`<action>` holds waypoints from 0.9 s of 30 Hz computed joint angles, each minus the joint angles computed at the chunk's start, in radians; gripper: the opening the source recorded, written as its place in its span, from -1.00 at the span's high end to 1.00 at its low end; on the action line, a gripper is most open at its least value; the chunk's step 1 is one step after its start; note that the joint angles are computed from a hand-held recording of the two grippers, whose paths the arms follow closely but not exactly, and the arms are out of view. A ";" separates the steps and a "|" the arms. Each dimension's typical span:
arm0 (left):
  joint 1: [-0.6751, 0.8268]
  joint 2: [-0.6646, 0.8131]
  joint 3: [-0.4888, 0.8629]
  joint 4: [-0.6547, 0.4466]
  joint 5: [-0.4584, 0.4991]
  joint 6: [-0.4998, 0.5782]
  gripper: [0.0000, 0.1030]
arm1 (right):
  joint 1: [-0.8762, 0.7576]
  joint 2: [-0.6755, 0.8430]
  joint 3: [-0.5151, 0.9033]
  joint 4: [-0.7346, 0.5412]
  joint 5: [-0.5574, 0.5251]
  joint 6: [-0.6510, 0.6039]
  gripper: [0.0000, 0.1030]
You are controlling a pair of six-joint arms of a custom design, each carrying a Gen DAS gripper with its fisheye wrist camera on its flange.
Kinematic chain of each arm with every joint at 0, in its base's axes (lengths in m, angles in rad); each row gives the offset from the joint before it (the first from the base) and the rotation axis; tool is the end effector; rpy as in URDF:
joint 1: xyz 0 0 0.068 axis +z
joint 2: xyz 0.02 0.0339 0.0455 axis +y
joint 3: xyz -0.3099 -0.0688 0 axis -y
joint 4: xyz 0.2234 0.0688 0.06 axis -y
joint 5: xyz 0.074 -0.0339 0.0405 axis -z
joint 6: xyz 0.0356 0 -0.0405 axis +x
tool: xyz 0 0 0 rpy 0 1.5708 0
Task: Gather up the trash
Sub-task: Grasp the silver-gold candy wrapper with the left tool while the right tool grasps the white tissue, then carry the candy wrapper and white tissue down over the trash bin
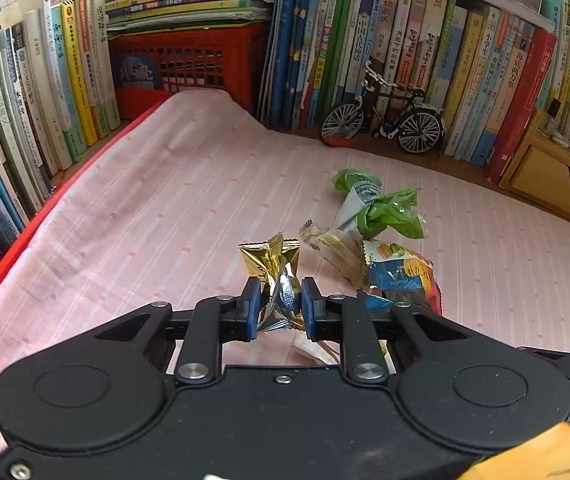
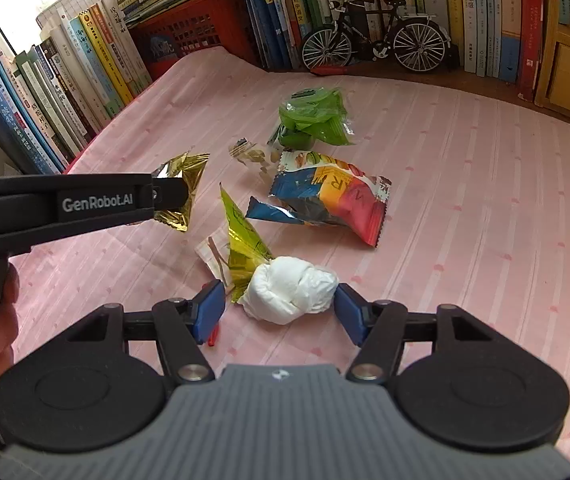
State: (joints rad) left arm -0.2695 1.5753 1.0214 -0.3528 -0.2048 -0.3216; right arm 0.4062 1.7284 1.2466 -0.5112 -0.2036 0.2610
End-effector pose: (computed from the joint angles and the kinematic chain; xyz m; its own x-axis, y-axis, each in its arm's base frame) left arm 0.3008 -0.0756 0.2712 -0.7643 -0.1099 -0.6354 -0.1072 0.9933 -0.0429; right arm 0.3222 0.1464 0.2780 -0.8695 -0.0989 -0.4840 -0.2733 0.9124 0.3046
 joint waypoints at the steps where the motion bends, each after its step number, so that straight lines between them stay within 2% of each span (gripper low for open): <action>1: 0.001 -0.006 0.000 -0.004 -0.001 0.000 0.61 | 0.001 0.005 0.004 -0.002 -0.001 -0.001 -0.31; 3: 0.001 -0.018 -0.002 -0.009 -0.004 0.001 0.61 | 0.003 0.008 0.009 -0.011 0.007 -0.006 0.06; 6: -0.003 -0.040 -0.007 -0.017 -0.012 0.003 0.61 | -0.001 -0.003 0.005 -0.013 0.007 -0.001 0.19; 18: -0.037 -0.123 -0.061 -0.018 -0.008 -0.003 0.61 | -0.017 -0.109 -0.047 -0.032 0.042 0.057 0.23; 23: -0.050 -0.205 -0.115 -0.018 0.017 0.018 0.61 | -0.012 -0.177 -0.071 -0.058 0.092 0.102 0.23; 27: -0.033 -0.313 -0.165 -0.050 0.072 0.052 0.61 | 0.016 -0.248 -0.087 -0.089 0.179 0.164 0.23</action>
